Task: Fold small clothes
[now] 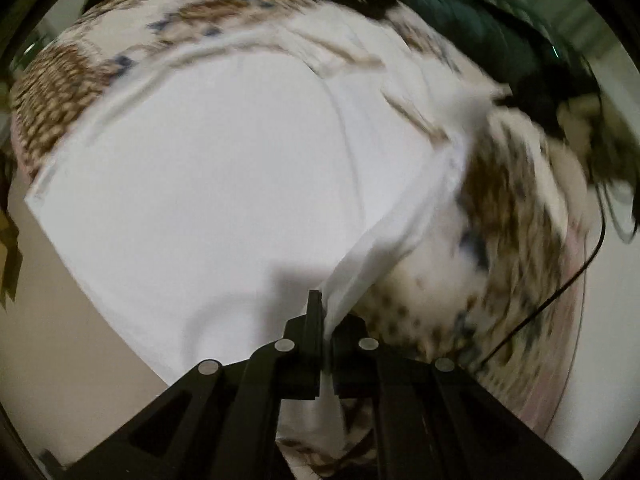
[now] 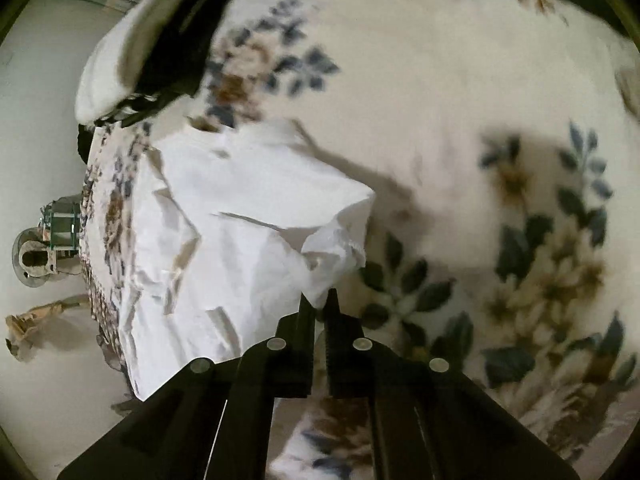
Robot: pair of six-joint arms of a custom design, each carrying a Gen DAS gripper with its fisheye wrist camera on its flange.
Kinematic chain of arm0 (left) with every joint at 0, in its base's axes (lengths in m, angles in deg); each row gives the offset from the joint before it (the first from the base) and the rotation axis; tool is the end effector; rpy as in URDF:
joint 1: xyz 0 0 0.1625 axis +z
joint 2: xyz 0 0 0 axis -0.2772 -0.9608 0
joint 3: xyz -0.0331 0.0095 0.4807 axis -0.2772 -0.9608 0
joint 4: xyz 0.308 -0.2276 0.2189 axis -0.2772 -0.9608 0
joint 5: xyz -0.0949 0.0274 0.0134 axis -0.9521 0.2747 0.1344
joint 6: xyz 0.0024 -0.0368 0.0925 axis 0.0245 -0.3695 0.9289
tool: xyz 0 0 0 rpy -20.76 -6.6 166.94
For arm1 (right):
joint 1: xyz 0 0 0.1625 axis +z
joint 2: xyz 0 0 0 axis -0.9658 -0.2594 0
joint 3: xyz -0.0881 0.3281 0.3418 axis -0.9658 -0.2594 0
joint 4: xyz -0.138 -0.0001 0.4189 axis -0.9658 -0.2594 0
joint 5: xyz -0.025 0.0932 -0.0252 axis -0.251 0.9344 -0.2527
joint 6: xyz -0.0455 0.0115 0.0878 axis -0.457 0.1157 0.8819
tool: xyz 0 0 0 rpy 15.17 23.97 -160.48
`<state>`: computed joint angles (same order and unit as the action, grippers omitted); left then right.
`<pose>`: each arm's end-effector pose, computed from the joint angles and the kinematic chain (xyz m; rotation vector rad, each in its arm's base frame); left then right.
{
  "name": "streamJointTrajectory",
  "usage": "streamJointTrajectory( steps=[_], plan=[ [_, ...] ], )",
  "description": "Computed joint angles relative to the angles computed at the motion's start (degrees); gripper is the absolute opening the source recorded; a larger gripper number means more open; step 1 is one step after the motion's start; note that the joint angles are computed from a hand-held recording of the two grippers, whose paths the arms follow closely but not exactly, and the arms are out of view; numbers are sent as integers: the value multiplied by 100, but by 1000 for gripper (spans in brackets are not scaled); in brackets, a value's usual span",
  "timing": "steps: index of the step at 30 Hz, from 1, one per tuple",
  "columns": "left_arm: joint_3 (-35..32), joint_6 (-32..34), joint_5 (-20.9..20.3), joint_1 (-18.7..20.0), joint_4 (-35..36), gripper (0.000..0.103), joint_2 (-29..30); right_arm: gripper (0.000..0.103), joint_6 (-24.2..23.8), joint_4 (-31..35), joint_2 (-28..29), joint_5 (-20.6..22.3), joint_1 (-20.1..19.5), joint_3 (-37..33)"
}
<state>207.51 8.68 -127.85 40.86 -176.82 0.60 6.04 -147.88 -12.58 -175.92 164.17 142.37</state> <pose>-0.2042 -0.2988 0.1631 -0.1348 2.5373 -0.5187 0.0897 -0.6626 0.1873 -0.1345 -2.7859 0.0983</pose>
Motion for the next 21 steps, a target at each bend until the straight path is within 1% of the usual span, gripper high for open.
streamJointTrajectory(
  steps=[2,3,5,6,8,9,10,11,12,13,14,15,16,17,18,19,20,21],
  plan=[
    [-20,-12,164,111,330,2,-512,4,48,167,99,-100,217,-218],
    [-81,40,297,258,535,2,-798,4,72,259,204,-174,358,-373],
    [-54,197,396,471,529,2,-1050,4,122,428,447,-296,619,-708],
    [-109,369,514,703,615,2,-1248,4,137,489,600,-340,752,-892],
    [-137,716,581,1069,575,2,-1494,4,121,600,980,-462,1019,-1311],
    [-167,981,620,1357,479,2,-1618,4,112,637,1219,-536,1151,-1555],
    [-166,1198,599,1566,453,2,-1804,3,133,730,1496,-599,1273,-1858],
    [-202,1530,553,1892,283,2,-1840,3,177,810,1784,-695,1386,-2162],
    [-221,1729,534,2109,209,2,-1893,3,209,875,2038,-772,1464,-2435],
    [-239,2049,464,2451,-21,2,-1878,3,243,1026,2420,-938,1565,-2856],
    [-272,2379,341,2824,-277,2,-1816,3,283,1130,2695,-1070,1628,-3158],
    [-297,2558,262,3051,-440,2,-1768,3,392,1308,3009,-1181,1680,-3526],
    [-341,2895,75,3449,-744,2,-1685,3,487,1493,3259,-1236,1710,-3838],
    [-388,3057,-24,3640,-839,2,-1627,3,543,1633,3503,-1328,1745,-4124],
    [-447,3310,-114,3947,-995,2,-1547,3,561,1794,3804,-1452,1791,-4483],
    [-487,3418,-221,4108,-1054,2,-1533,3,570,1882,3990,-1547,1815,-4690],
    [-554,3632,-408,4374,-1168,2,-1452,2,610,1995,4185,-1646,1836,-4922],
    [-603,3744,-502,4533,-1192,2,-1398,2,672,2175,4437,-1764,1863,-5250]
  ],
)
